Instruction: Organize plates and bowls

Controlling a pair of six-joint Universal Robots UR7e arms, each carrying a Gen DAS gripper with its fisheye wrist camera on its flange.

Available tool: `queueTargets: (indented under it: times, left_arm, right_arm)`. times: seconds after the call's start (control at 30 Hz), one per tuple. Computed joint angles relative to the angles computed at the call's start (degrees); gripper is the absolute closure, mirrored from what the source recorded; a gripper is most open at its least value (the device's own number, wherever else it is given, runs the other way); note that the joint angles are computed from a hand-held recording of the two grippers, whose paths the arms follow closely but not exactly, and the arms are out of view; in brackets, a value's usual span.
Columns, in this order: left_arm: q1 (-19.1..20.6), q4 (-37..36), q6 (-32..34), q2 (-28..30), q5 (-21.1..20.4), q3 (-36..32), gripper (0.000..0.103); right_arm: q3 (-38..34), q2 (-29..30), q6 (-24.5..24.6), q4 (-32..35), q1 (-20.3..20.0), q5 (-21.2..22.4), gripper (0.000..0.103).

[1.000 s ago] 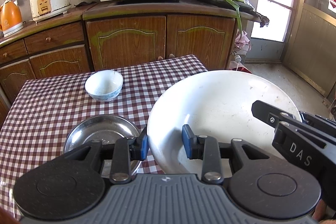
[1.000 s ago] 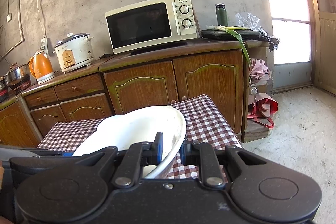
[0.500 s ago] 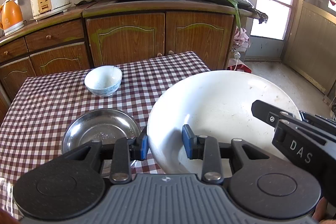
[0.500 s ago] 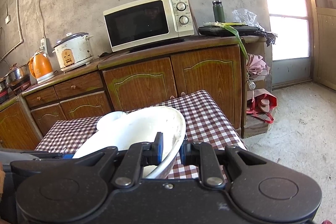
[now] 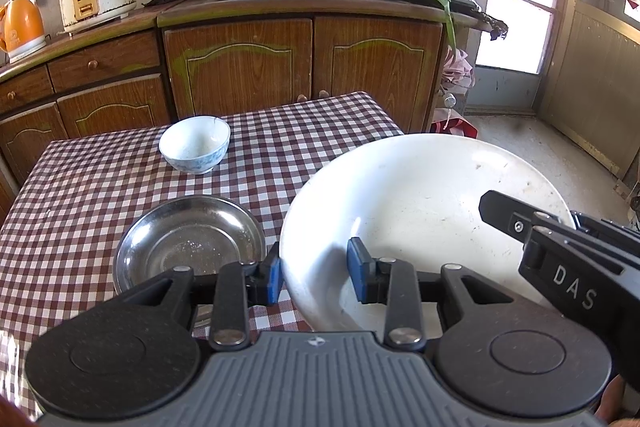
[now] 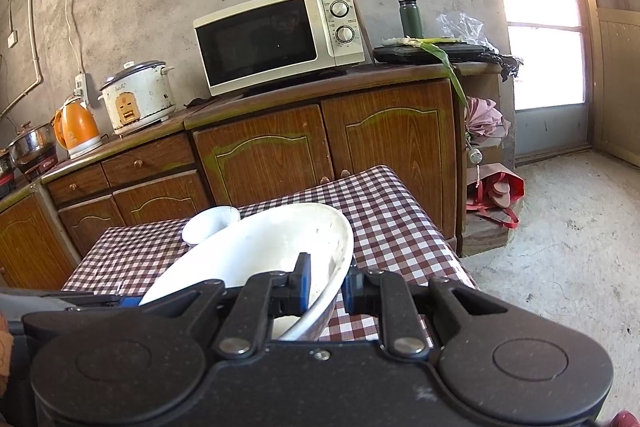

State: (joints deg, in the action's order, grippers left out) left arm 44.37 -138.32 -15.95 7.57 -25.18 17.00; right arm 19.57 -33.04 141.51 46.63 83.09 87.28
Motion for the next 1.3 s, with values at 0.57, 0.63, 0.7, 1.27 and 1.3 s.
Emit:
queueTargets:
  times: [0.57, 0.63, 0.7, 1.27, 1.3]
  left_arm:
    - [-0.49, -2.07, -1.16, -1.46, 0.82, 4.40, 0.069]
    - [-0.53, -2.30, -1.10, -1.60, 0.92, 4.74, 0.069]
    - [-0.55, -2.23, -1.29, -1.61, 0.96, 4.82, 0.069]
    - [-1.09, -5.32, -1.53, -3.58, 1.66, 10.11, 0.068]
    - [-1.11, -5.53, -1.41, -3.65, 1.73, 10.33, 0.068]
  right_arm:
    - [4.49, -2.02, -0.14, -2.05, -0.60, -0.54, 0.082]
    - [5.64, -2.58, -0.28, -2.71, -0.68, -0.60, 0.082]
    - [6.43, -2.98, -0.30, -3.10, -0.74, -0.68, 0.082]
    - [12.85, -6.32, -0.03, -6.40, -1.06, -1.34, 0.082]
    - [12.85, -6.32, -0.03, -6.40, -1.06, -1.34, 0.082]
